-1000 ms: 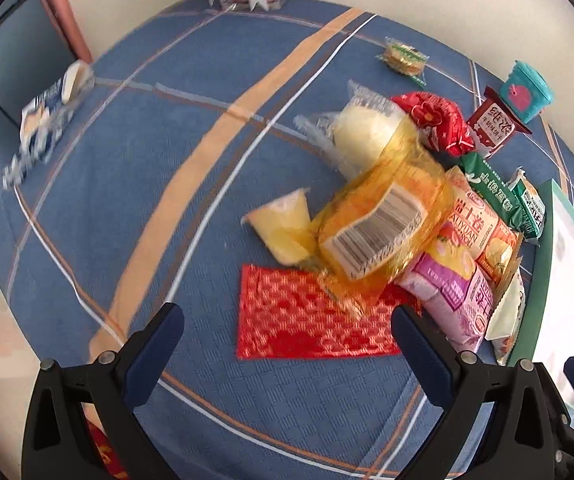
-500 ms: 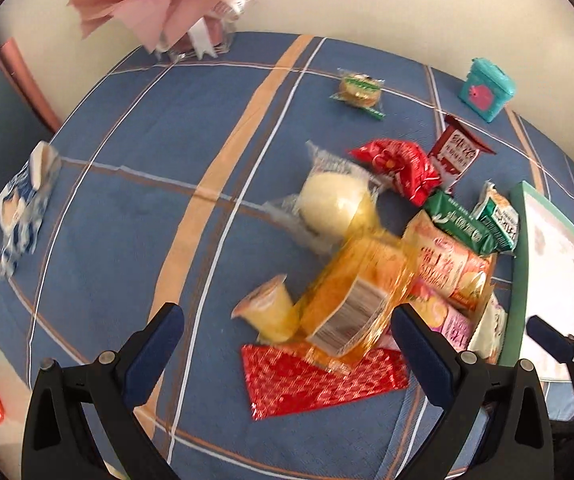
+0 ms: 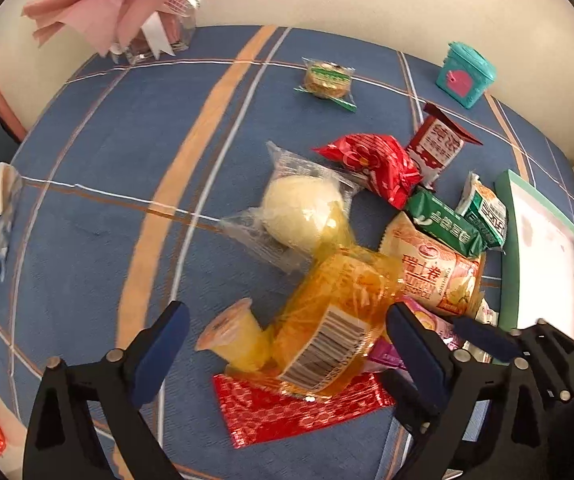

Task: Organize snacks
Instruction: 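Grasp the yellow bread bag with the left tool while the right tool grasps the pink roll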

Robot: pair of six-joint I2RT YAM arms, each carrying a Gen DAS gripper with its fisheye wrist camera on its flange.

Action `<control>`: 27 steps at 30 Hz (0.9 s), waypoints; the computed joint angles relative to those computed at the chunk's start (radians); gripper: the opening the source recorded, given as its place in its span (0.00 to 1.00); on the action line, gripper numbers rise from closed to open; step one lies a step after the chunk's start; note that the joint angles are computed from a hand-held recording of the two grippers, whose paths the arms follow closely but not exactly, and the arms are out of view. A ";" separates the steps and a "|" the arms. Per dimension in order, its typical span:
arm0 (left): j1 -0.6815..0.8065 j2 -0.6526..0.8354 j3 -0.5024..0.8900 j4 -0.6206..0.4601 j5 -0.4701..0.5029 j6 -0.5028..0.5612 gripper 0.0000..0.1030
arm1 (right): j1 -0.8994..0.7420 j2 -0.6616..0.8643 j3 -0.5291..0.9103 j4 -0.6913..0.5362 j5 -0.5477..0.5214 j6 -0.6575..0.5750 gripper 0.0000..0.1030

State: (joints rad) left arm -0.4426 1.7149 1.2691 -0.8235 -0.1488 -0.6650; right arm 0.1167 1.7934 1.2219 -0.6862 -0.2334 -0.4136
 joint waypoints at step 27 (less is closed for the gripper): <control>0.000 -0.041 -0.021 0.013 0.026 -0.055 0.43 | -0.032 -0.030 -0.048 0.014 -0.051 -0.023 0.36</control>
